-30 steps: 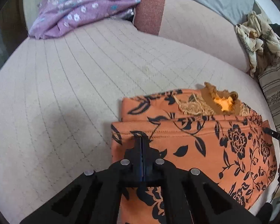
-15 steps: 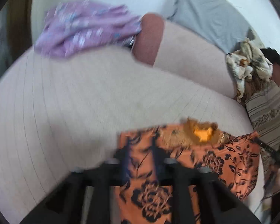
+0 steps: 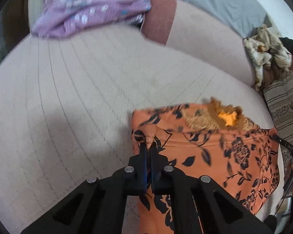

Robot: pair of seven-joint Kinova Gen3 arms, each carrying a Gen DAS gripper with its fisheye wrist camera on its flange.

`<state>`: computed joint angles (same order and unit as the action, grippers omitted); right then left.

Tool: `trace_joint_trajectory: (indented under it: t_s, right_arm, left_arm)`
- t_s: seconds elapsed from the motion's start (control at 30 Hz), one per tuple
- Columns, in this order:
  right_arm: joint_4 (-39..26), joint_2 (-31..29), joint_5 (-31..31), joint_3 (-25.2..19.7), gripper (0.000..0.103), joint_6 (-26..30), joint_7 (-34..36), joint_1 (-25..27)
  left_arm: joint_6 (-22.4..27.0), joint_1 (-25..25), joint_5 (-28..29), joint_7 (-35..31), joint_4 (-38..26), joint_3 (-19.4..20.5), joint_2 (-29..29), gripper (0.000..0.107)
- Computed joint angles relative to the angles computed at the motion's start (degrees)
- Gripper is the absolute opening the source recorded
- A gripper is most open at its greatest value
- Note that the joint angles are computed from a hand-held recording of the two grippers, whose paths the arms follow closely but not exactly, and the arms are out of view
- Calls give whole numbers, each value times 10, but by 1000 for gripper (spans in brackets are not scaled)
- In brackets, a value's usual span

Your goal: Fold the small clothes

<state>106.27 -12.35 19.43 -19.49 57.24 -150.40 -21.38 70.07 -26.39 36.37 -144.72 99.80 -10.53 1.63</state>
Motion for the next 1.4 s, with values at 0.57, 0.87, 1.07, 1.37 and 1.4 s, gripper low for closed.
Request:
trace_joint_trajectory:
  t_s: [0.57,0.87,1.07,1.37,1.4]
  right_arm:
    - [29,24,-13,-17,22,-34,-27,63]
    - [43,-129,-104,-38,75,-94,-74,11]
    - [170,-164,-210,-64,75,-209,-155,-22]
    - [173,-265,-262,-145,72,-137,-196,97]
    - [171,-267,-267,-147,73,-127,-195,104]
  left_arm:
    - [-155,51,-1,22,35,30,-2,48]
    - [32,83,39,-47,57,-151,-112,61]
    - [15,46,-46,-45,151,-112,-160,65]
    - [-24,65,-93,-8,152,-91,-198,69]
    - [-30,69,-102,-1,151,-87,-196,70]
